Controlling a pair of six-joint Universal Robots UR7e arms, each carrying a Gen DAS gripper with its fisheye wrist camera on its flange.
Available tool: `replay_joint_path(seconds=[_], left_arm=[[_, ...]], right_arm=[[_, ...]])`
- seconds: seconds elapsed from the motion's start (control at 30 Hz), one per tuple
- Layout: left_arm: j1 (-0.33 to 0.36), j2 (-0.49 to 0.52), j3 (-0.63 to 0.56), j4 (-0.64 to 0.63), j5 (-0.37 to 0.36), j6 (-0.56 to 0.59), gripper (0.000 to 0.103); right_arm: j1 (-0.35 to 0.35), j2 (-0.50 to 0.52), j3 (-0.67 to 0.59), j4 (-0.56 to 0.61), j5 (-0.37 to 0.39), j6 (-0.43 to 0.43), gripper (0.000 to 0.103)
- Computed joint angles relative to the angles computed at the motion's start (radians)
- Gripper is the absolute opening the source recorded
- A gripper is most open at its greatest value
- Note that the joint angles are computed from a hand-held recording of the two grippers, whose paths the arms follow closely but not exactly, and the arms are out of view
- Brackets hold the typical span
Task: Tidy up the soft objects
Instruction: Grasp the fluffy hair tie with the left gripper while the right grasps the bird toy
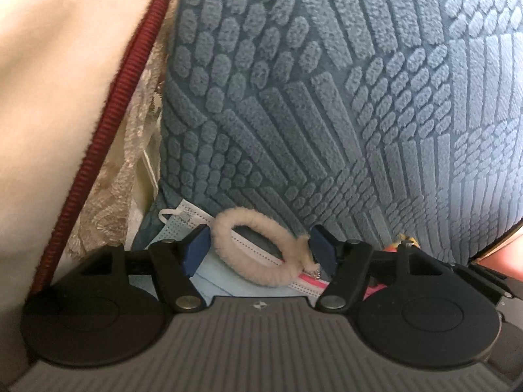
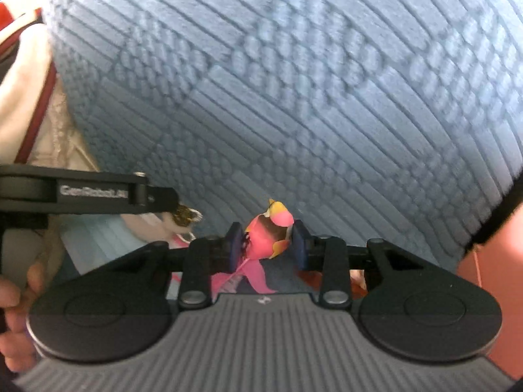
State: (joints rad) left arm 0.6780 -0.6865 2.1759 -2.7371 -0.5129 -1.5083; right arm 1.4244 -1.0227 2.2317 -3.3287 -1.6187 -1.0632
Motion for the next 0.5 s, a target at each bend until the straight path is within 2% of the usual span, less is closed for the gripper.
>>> replay_joint_path(seconds=[0.2,0.3,0.4,0.5], left_arm=[[-0.002,0.023,-0.037,-0.027,0.000,0.151,0.073],[-0.004,0.033,-0.088,0.082,0.002,0.213,0.073],[-0.001,0.046,-0.116,0.097,-0.010,0.273,0.072],[0.010,0.060,-0.135,0.111,-0.030,0.273,0.071]], right_arm=[[-0.002,-0.013,-0.038,0.057,-0.009,0.014,0.036],[0.002,-0.046,-0.066,0.126,-0.016,-0.004,0.036],[0.001,-0.086,-0.089,0.205,-0.034,-0.006,0.036],[-0.012,-0.108,-0.059,0.202,-0.040,-0.030,0.036]])
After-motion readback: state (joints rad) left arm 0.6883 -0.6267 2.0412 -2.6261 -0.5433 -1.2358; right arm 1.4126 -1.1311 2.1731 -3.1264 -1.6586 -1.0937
